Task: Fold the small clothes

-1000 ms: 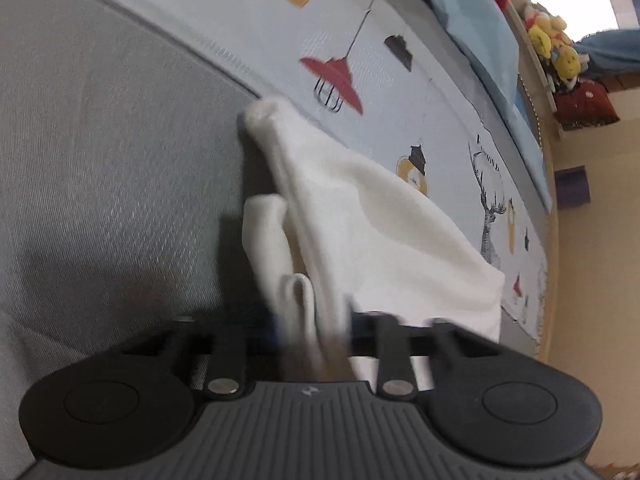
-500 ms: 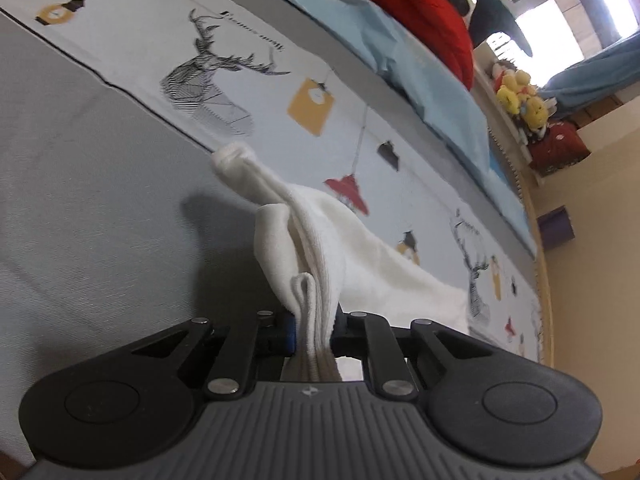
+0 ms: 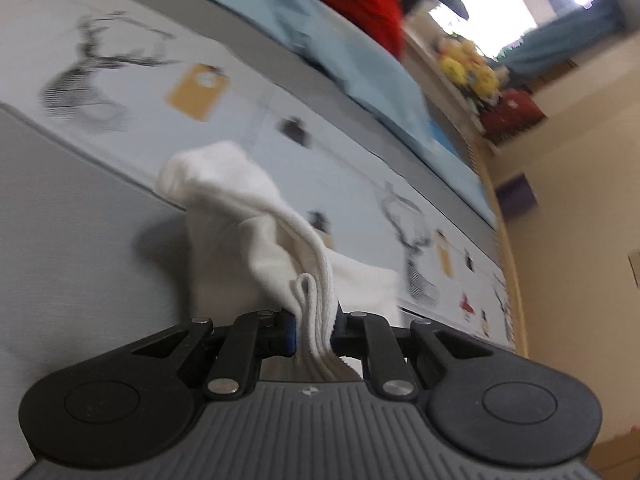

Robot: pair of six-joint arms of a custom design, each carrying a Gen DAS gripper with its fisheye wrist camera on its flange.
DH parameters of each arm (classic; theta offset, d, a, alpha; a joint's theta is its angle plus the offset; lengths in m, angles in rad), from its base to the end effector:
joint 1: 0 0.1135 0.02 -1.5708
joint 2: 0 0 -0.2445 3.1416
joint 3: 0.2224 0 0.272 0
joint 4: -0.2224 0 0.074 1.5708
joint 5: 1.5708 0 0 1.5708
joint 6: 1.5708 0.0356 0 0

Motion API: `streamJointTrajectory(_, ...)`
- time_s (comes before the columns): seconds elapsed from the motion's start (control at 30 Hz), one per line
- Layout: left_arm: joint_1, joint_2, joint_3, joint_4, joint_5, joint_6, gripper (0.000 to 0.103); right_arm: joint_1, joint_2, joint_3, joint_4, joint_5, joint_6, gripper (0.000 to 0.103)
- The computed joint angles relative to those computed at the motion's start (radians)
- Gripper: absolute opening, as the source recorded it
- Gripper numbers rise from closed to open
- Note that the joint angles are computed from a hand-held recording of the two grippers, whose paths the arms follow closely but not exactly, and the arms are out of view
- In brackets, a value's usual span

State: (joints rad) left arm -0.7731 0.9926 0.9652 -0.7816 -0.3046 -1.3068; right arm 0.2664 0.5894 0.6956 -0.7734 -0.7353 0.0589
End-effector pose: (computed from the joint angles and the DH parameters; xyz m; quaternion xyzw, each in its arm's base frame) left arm 0.1705 -0.1514 0.2928 -0.2964 0.8702 -0.2456 0.3075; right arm 0.1414 0.0633 0.2751 -0.2430 0.8188 0.3851 0.3497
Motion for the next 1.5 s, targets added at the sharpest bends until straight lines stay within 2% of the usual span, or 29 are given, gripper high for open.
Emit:
streamJointTrajectory(0.13, -0.070, 0.246, 0.162, 0.108, -0.017, 0.042, 0.014, -0.366, 0.069, 0.081, -0.217, -0.166, -0.292, 0.006)
streamJointTrajectory(0.23, -0.110, 0.387, 0.263, 0.182, -0.018, 0.071, 0.014, -0.617, 0.157, 0.140, -0.385, -0.253, -0.531, 0.006)
streamJointTrajectory(0.43, -0.168, 0.636, 0.454, 0.308, -0.007, 0.149, 0.014, -0.974, 0.334, 0.238, -0.654, -0.327, -0.955, 0.006)
streamJointTrajectory(0.5, -0.185, 0.716, 0.526, 0.327, -0.006, 0.177, 0.019, -1.066, 0.398, 0.260, -0.697, -0.327, -1.059, 0.006)
streamJointTrajectory(0.53, -0.188, 0.750, 0.559, 0.331, -0.002, 0.191, 0.028, -1.096, 0.425, 0.266, -0.700, -0.318, -1.077, 0.006)
streamJointTrajectory(0.57, -0.191, 0.776, 0.582, 0.333, 0.001, 0.201, 0.042, -1.112, 0.447, 0.269, -0.684, -0.290, -1.070, 0.006)
streamJointTrajectory(0.6, -0.190, 0.786, 0.586, 0.341, 0.006, 0.206, 0.045, -1.084, 0.442, 0.263, -0.624, -0.249, -0.998, 0.006)
streamJointTrajectory(0.7, -0.178, 0.754, 0.556, 0.318, -0.029, 0.197, 0.045, -0.992, 0.478, 0.227, -0.466, 0.004, -0.821, 0.007)
streamJointTrajectory(0.77, -0.161, 0.695, 0.501, 0.311, -0.040, 0.176, 0.045, -0.960, 0.470, 0.194, -0.350, 0.105, -0.675, 0.011)
streamJointTrajectory(0.9, -0.113, 0.568, 0.383, 0.248, -0.001, 0.140, 0.045, -0.961, 0.533, 0.234, -0.263, 0.107, -0.493, 0.011)
streamJointTrajectory(1.03, -0.094, 0.515, 0.331, 0.190, 0.073, 0.178, 0.045, -0.888, 0.574, 0.287, -0.213, 0.079, -0.459, 0.012)
streamJointTrajectory(1.13, -0.094, 0.520, 0.315, 0.148, 0.146, 0.251, 0.045, -0.794, 0.630, 0.348, -0.178, 0.085, -0.436, 0.026)
streamJointTrajectory(1.23, -0.114, 0.533, 0.321, 0.086, 0.152, 0.315, 0.045, -0.737, 0.740, 0.438, -0.224, 0.071, -0.477, 0.040)
streamJointTrajectory(1.27, -0.118, 0.525, 0.304, 0.084, 0.166, 0.329, 0.045, -0.713, 0.765, 0.450, -0.237, 0.075, -0.488, 0.042)
streamJointTrajectory(1.37, -0.122, 0.495, 0.243, 0.093, 0.229, 0.344, 0.045, -0.662, 0.832, 0.433, -0.241, 0.117, -0.516, 0.042)
streamJointTrajectory(1.43, -0.127, 0.521, 0.246, 0.063, 0.267, 0.384, 0.045, -0.618, 0.878, 0.442, -0.279, 0.204, -0.509, 0.042)
streamJointTrajectory(1.5, -0.139, 0.556, 0.264, 0.033, 0.291, 0.432, 0.045, -0.572, 0.871, 0.414, -0.227, 0.257, -0.479, 0.042)
